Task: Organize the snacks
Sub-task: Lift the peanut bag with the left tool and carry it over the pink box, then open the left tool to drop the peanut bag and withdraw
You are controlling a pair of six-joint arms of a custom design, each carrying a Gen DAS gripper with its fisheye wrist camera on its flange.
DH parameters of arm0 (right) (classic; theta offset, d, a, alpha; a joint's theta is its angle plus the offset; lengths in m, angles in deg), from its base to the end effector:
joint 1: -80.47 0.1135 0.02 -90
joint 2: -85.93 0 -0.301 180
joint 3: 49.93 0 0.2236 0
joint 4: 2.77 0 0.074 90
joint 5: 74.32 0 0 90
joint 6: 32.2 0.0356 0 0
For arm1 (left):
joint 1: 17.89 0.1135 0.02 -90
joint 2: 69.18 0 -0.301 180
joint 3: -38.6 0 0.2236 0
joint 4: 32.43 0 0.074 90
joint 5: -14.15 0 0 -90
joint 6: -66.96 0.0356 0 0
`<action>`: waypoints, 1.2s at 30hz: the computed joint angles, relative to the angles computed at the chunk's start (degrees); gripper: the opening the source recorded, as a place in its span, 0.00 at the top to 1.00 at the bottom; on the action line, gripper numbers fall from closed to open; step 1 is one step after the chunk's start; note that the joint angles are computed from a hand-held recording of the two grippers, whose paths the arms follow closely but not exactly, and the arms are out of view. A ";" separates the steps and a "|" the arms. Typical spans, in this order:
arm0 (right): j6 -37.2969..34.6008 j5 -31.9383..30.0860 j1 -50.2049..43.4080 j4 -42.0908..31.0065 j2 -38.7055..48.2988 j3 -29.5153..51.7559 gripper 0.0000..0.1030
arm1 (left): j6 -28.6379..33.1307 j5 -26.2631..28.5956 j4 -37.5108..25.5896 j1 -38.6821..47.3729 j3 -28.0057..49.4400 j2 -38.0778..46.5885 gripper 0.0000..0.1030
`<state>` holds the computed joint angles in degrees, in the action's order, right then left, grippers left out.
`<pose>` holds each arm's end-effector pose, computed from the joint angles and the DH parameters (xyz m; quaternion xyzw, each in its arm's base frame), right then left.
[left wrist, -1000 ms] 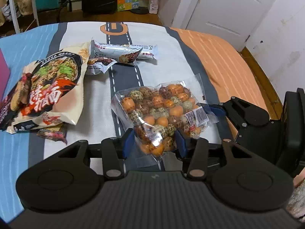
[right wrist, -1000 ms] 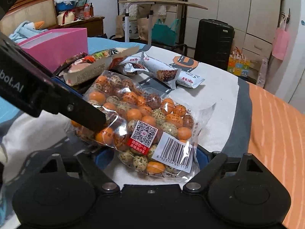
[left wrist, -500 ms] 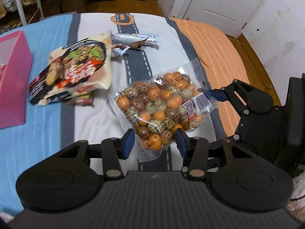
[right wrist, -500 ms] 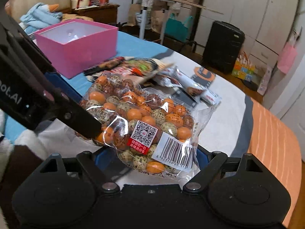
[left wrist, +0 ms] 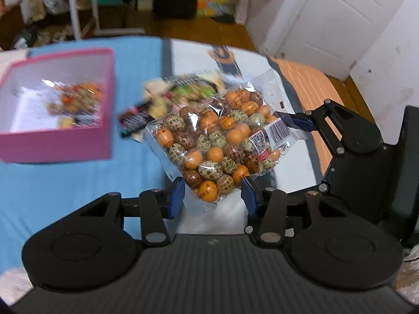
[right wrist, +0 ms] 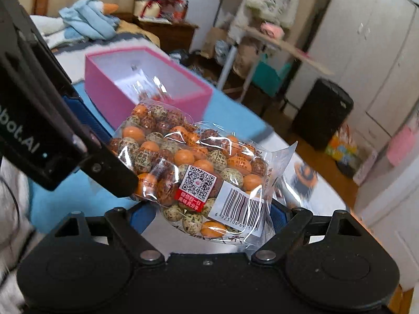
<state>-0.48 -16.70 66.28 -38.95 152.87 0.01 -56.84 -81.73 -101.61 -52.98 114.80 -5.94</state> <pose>0.1775 -0.0252 0.2418 -0.4236 0.8115 0.0341 0.4010 0.1356 -0.0908 0.3415 -0.0041 0.9557 -0.1236 0.2670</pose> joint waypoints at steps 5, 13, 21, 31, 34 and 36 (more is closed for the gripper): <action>15.60 9.09 18.44 6.60 -1.01 2.10 0.13 | 12.24 3.13 -6.12 15.72 4.87 -4.00 0.55; 31.55 15.10 35.36 9.69 13.71 15.10 0.13 | 39.13 18.60 -7.59 51.69 12.54 3.10 0.55; 40.51 16.57 42.03 11.46 31.89 26.26 0.13 | 45.87 23.08 2.48 63.69 12.32 17.21 0.55; 45.69 12.37 42.08 6.76 48.20 37.21 0.12 | 49.59 21.38 10.10 64.17 12.84 30.53 0.54; 45.24 9.86 41.79 4.12 50.98 40.48 0.10 | 48.58 20.16 13.10 64.68 11.49 31.86 0.53; 45.59 7.97 41.23 5.77 50.77 39.73 0.11 | 48.27 19.36 16.92 65.16 9.27 31.53 0.53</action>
